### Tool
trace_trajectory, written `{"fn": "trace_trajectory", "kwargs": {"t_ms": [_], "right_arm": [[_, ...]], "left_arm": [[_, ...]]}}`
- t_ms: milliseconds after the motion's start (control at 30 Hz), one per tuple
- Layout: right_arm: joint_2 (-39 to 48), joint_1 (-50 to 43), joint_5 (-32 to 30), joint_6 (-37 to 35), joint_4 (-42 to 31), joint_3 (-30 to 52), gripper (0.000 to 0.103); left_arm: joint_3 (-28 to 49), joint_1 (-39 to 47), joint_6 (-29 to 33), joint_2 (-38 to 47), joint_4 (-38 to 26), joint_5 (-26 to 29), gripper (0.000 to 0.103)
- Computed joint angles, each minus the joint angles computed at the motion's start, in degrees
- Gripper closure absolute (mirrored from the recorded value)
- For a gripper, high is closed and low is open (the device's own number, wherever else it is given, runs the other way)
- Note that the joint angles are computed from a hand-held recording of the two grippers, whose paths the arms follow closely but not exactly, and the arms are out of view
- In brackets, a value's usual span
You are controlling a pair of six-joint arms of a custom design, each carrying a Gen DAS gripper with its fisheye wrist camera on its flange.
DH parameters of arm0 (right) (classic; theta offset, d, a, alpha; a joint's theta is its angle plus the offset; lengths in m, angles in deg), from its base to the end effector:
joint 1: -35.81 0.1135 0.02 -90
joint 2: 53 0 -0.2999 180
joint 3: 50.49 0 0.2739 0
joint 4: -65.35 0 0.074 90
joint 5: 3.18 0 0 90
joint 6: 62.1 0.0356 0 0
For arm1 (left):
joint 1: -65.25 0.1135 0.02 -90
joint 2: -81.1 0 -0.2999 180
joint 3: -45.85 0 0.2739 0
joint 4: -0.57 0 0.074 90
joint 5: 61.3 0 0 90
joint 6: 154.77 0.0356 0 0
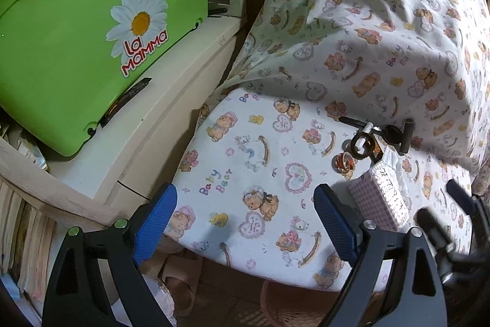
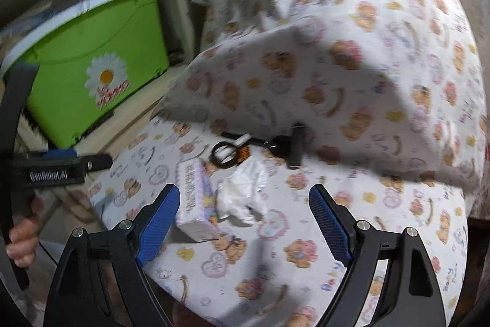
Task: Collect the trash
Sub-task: 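Grasp the white-and-lilac tissue pack with the right gripper, then grasp the small round trinket with the left gripper while the right holds the pack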
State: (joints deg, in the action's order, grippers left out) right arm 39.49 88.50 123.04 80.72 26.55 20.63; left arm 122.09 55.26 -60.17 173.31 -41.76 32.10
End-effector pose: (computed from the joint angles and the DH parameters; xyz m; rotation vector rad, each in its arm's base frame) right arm 0.2223 0.2570 0.2242 0.2063 2.3372 0.0330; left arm 0.3467 -0.0632 0.2446 0.3505 2.5658 -0.1113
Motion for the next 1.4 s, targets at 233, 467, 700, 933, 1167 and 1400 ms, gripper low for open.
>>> {"fn": "trace_trajectory", "kwargs": {"t_ms": [233,467,700,933,1167,1400], "right_arm": [[7.0,-0.2,-4.0,-6.2,3.2,4.5,0.024],[10.2,-1.3,-7.6,-6.0,3.5,5.7,0.073],[3.5,-0.4,-4.0,-3.1,5.2,1.6,0.077],[-4.7,-3.3,-2.3,2.5,-2.0,-2.5,0.077],[-9.6,-5.6,-4.9,5.0,-4.2,-7.3,0.077],[-10.7,-3.7,1.5,11.1,-9.4,-7.5,0.077]], "left_arm": [[1.2,1.0,-1.1,0.9,-1.1,0.9,0.013],[1.1,0.9,-0.8,1.0,-1.1,0.4,0.013],[1.4,0.4,-0.5,1.5,-1.2,0.3,0.013],[0.9,-1.1,-0.5,1.6,-0.5,-0.8,0.013],[8.4,-5.1,0.7,7.8,-3.0,5.0,0.033],[17.6,-9.1,1.5,16.5,-11.2,10.2,0.07]]}}
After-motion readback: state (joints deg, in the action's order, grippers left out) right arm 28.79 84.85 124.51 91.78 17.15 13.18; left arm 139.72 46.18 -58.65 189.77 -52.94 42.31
